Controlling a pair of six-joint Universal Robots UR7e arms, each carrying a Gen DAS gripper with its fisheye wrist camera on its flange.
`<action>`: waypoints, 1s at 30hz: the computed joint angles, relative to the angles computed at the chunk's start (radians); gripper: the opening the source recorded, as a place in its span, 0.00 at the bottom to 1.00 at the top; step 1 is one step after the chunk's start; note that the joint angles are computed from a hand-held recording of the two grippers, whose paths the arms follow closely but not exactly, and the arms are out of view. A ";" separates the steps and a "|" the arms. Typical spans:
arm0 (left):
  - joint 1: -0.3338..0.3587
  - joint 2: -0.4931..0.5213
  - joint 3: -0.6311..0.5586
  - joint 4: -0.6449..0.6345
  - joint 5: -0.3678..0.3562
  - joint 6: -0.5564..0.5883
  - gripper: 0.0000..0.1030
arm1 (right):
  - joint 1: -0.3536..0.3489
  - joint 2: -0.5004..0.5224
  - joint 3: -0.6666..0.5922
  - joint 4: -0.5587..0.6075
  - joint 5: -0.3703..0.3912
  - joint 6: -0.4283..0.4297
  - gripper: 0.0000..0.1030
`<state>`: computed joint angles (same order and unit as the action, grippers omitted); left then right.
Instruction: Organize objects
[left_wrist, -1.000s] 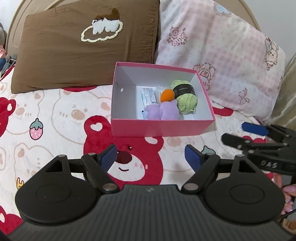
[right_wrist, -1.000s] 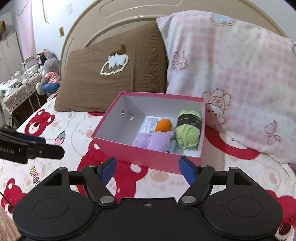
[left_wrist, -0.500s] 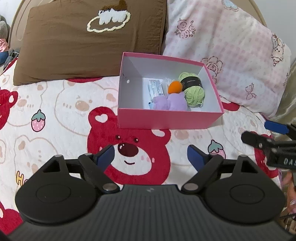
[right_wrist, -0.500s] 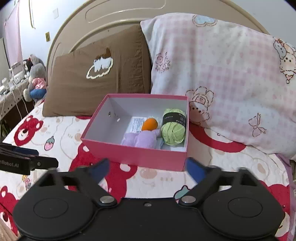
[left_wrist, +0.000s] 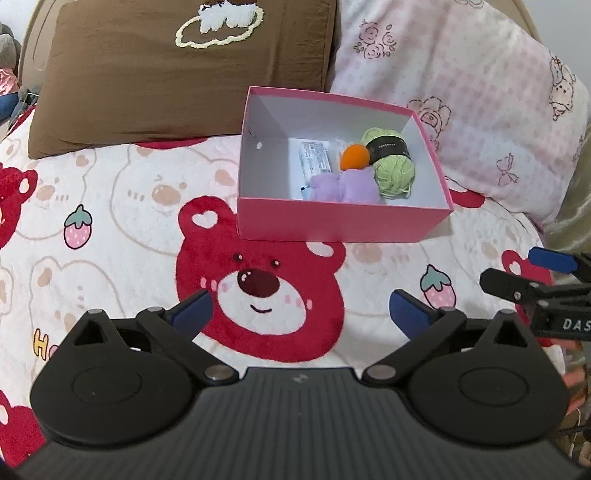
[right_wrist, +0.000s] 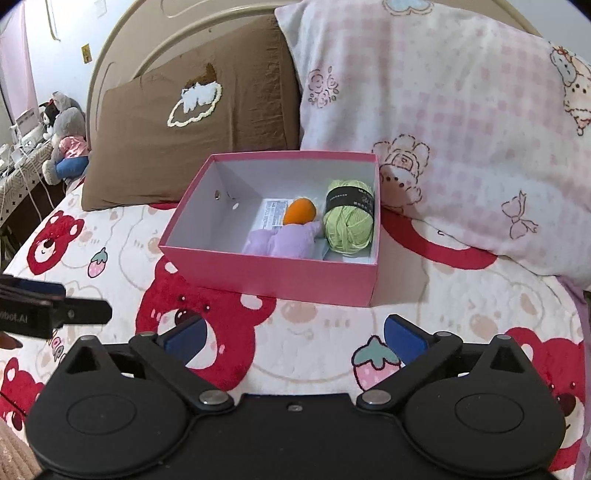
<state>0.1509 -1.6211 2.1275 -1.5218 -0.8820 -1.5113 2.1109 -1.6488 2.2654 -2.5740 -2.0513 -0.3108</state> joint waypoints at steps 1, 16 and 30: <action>-0.002 0.006 -0.002 0.006 0.000 -0.001 1.00 | 0.000 0.002 0.002 -0.007 -0.007 -0.002 1.00; -0.016 0.062 -0.028 0.049 -0.007 -0.065 1.00 | 0.005 0.013 0.015 -0.082 -0.080 -0.053 1.00; -0.016 0.105 -0.061 0.090 -0.028 -0.071 1.00 | 0.019 -0.003 0.018 -0.070 -0.086 -0.061 1.00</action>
